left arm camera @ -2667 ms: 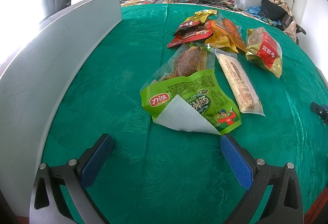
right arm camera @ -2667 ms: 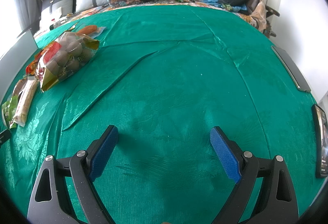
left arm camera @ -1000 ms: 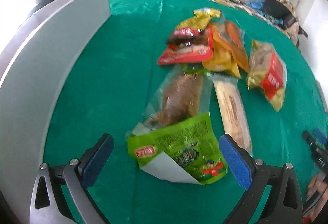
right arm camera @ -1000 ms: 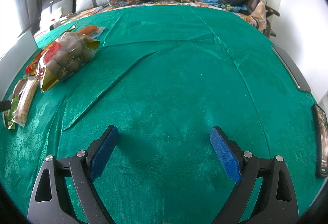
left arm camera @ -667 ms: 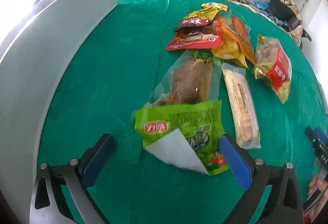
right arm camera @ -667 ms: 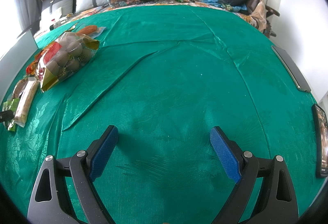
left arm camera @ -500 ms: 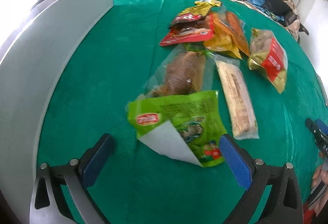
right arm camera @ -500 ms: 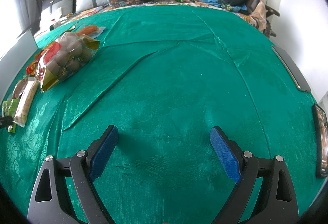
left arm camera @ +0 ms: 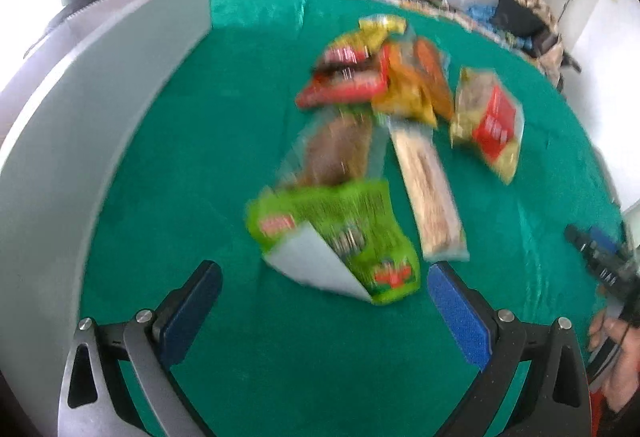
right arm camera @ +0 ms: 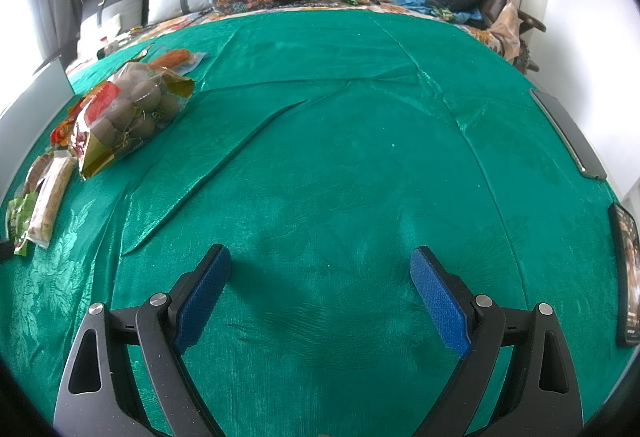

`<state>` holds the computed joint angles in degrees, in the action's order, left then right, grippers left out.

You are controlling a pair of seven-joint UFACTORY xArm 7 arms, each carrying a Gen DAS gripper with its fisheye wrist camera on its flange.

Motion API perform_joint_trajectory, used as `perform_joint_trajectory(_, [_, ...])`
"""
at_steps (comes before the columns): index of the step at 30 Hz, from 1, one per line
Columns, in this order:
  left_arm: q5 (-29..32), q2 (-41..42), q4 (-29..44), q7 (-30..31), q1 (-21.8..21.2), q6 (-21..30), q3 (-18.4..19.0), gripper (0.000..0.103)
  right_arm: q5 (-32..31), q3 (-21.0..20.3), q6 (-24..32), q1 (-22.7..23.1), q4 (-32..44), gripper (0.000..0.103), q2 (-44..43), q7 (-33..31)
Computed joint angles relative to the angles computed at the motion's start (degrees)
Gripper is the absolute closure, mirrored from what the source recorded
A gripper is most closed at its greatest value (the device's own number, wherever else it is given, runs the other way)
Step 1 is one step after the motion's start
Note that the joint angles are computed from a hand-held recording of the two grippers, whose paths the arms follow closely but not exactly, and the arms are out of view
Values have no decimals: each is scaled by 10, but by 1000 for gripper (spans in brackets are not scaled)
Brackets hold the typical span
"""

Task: Organize snacks
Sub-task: 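Lower the left tool toward the green snack bag, then grasp the clear dried-meat bag with the left tool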

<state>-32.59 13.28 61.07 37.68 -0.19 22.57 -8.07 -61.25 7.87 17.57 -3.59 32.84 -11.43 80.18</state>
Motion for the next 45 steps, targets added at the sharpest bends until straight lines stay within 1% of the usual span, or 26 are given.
perform_joint_trajectory(2, [-17,9,31,16,13,16,-2,1,0,0,0,0,0,9,0,0])
perform_joint_trajectory(5, [-8,40,93,18,19,48,1,1,0,0,0,0,0,9,0,0])
perform_joint_trajectory(6, [18,60,125,11,14,66,7,1,0,0,0,0,0,9,0,0])
perform_joint_trajectory(8, [71,88,161,-10,-1,80,17,4,0,0,0,0,0,9,0,-1])
perform_joint_trajectory(9, [96,100,178,-18,-7,89,19,9,0,0,0,0,0,9,0,-1])
perform_joint_trajectory(10, [118,118,203,-21,-11,109,19,12,0,0,0,0,0,9,0,-1])
perform_joint_trajectory(13, [161,156,257,-20,-21,162,12,12,1,0,0,0,0,9,0,-1])
perform_joint_trajectory(15, [195,177,281,-33,-36,178,19,14,1,0,0,0,0,9,0,-1])
perform_joint_trajectory(16, [213,189,294,-45,-45,184,25,28,1,0,0,0,0,9,-1,-1])
perform_joint_trajectory(17, [220,198,302,-53,-37,193,16,35,1,0,0,0,0,9,-1,-1])
perform_joint_trajectory(18, [203,196,299,-50,-45,177,28,44,1,0,0,0,0,9,-1,-1])
perform_joint_trajectory(19, [201,203,311,-67,-33,186,18,44,2,0,0,0,0,9,-1,-2])
perform_joint_trajectory(20, [187,209,323,-73,-22,199,12,45,2,0,0,0,0,9,-1,-2])
perform_joint_trajectory(21, [174,209,324,-81,-13,197,11,45,2,0,0,0,0,9,-1,-2])
perform_joint_trajectory(25, [187,191,296,-130,-5,158,37,45,3,0,0,0,0,9,-1,-3])
perform_joint_trajectory(27, [192,184,286,-143,5,152,40,45,2,0,0,0,0,9,-1,-2])
perform_joint_trajectory(29, [192,167,261,-139,20,142,39,45,2,0,0,0,0,9,-1,-2])
perform_joint_trajectory(32, [197,139,213,-136,26,109,39,45,3,0,1,0,0,9,-1,-3])
perform_joint_trajectory(36, [184,106,160,-123,39,78,33,45,3,0,1,0,0,9,-1,-3])
perform_joint_trajectory(40, [177,97,139,-109,44,68,32,45,3,0,1,0,0,9,-1,-3])
perform_joint_trajectory(45, [187,102,136,-117,35,64,35,45,2,0,1,0,0,9,-1,-2])
